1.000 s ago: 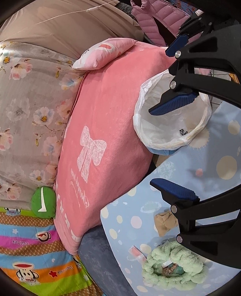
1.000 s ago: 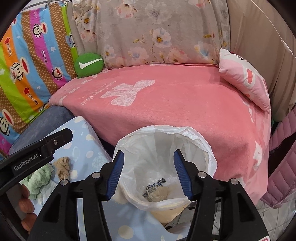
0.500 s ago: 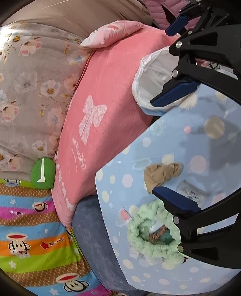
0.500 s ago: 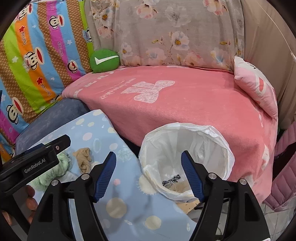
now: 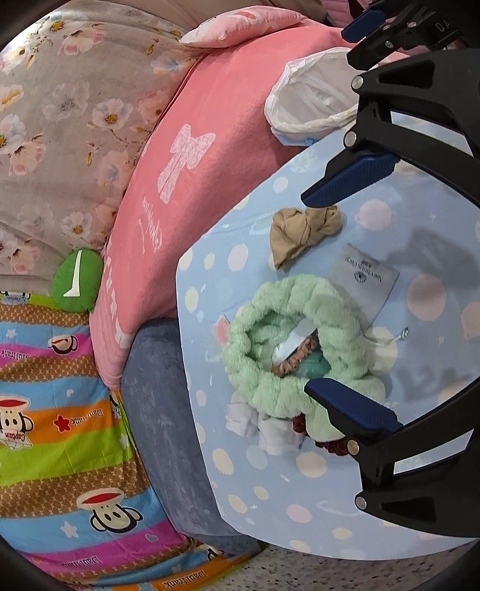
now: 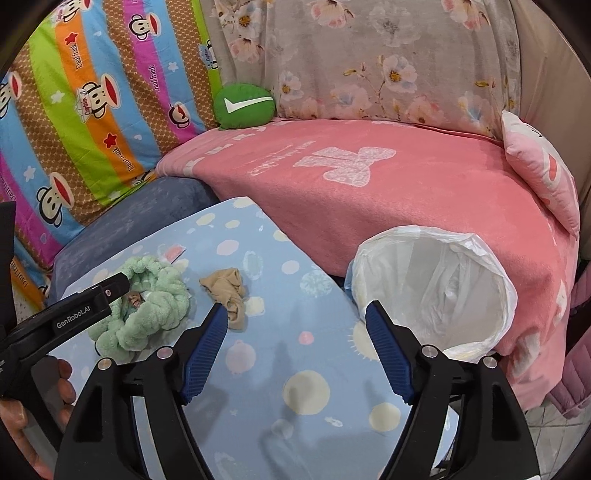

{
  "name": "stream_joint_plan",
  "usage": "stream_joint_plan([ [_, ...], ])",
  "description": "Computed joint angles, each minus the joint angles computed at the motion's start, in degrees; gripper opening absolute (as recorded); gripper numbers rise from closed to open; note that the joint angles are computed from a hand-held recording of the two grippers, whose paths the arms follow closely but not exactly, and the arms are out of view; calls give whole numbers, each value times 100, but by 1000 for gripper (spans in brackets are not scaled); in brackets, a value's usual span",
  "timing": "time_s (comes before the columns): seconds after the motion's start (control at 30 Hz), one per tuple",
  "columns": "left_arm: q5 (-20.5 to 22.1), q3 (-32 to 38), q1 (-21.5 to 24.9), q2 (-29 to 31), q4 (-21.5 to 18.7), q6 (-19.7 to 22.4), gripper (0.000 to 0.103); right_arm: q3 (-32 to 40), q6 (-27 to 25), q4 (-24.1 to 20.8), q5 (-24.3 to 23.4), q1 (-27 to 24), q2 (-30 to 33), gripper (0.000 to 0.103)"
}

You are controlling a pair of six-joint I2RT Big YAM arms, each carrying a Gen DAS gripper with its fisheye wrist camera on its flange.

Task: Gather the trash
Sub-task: 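Move the left gripper to the green fuzzy headband and grasp it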

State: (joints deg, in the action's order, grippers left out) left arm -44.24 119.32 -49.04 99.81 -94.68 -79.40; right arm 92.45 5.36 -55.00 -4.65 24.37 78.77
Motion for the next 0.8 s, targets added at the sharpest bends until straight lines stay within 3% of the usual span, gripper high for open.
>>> stream_joint_plan([
  [0.4, 435, -1778, 285, -1054, 464, -364, 89, -207, 211, -19, 184, 553, 142, 74],
  [0.5, 550, -2027, 392, -1168, 669, -249, 88, -219, 263, -7, 208, 655, 216, 74],
  [0.7, 968, -2340, 669, -1241, 1107, 165, 76, -155, 300, -22, 331, 868, 424, 74],
  [0.8, 995, -2366, 767, -1200, 1138, 255, 73, -64, 310, -37, 354, 917, 582, 74],
])
